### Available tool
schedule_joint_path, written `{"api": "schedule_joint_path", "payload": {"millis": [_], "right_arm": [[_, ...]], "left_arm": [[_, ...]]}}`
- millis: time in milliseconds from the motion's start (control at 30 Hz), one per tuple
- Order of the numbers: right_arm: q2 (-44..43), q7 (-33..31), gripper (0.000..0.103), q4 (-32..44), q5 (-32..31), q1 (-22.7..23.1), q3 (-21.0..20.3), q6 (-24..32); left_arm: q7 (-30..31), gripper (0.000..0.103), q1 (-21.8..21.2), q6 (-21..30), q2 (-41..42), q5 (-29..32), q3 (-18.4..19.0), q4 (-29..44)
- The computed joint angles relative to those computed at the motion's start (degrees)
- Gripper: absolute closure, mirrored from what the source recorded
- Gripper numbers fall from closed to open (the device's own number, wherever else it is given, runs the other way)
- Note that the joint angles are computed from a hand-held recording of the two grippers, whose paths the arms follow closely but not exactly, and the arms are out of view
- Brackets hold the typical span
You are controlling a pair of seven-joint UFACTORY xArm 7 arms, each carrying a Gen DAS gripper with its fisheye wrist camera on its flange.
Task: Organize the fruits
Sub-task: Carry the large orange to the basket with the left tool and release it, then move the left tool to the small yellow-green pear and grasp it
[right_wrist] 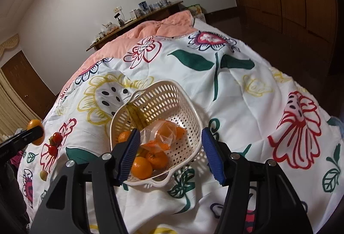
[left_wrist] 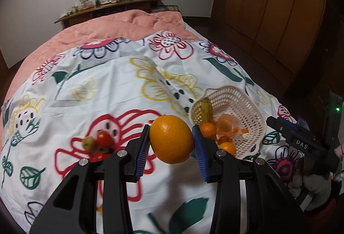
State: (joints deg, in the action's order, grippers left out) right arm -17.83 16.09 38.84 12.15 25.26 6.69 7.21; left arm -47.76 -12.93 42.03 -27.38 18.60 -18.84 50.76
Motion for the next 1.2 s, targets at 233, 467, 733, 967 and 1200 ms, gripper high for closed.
{"api": "schedule_joint_path", "payload": {"millis": [233,467,733,967,1200], "right_arm": [[-0.53,-1.07,0.043,-1.59,1.17,1.31,-1.97,-1.53],[-0.29,-3.39,0.043,-2.21,4.28,3.49,-3.98,-2.22],[0.31,-4.35,0.043,-2.50,6.39,3.95,-4.54,-2.91],[0.05,-4.63,0.043,-2.77,7.10,4.02,-4.84,-3.09],[-0.14,-4.66,0.043,-2.84,7.52,4.26,-4.86,-3.43]], "left_arm": [[0.83,0.063,-1.43,-1.27,7.26,-0.49,0.37,4.52],[0.78,0.063,-3.40,-1.91,13.10,1.22,1.44,8.69],[1.54,0.063,-6.01,-3.86,18.64,0.58,3.42,12.09],[2.02,0.049,-7.95,-5.23,21.37,-0.50,4.76,14.35],[0.05,0.036,-7.36,-5.21,19.09,0.59,5.12,12.98]]}}
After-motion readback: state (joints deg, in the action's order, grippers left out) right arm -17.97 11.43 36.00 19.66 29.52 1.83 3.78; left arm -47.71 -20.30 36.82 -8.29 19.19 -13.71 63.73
